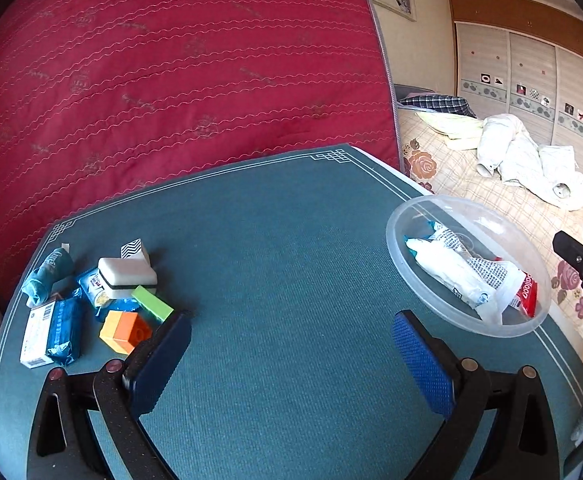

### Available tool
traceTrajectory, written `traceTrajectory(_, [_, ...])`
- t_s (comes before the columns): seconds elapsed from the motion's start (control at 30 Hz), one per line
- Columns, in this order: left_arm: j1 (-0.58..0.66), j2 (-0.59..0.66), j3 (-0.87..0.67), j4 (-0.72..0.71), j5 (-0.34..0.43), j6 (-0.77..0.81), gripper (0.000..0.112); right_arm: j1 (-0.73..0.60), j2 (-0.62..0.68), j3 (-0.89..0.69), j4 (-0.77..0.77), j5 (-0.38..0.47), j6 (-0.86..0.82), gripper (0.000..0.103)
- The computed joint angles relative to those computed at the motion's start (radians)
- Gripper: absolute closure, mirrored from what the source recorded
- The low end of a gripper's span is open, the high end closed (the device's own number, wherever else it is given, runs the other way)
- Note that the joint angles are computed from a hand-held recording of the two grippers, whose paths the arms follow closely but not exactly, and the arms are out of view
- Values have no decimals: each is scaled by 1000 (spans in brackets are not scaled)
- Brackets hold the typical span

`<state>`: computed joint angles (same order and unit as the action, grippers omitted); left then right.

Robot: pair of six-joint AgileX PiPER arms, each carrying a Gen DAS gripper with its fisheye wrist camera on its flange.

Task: Organize objects
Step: 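Withdraw both grippers from the bowl back toward the remaining items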

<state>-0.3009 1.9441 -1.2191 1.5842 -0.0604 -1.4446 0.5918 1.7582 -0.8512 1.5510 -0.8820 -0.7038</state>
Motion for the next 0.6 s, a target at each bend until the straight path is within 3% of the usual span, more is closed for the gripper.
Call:
traceTrajectory(0.27, [69, -15, 35, -252, -31, 274, 10, 51, 88, -139, 52, 79, -96, 22])
traceTrajectory(0.6, [166, -13, 45, -211, -70, 237, 10, 92, 199, -329, 148, 131, -260, 22])
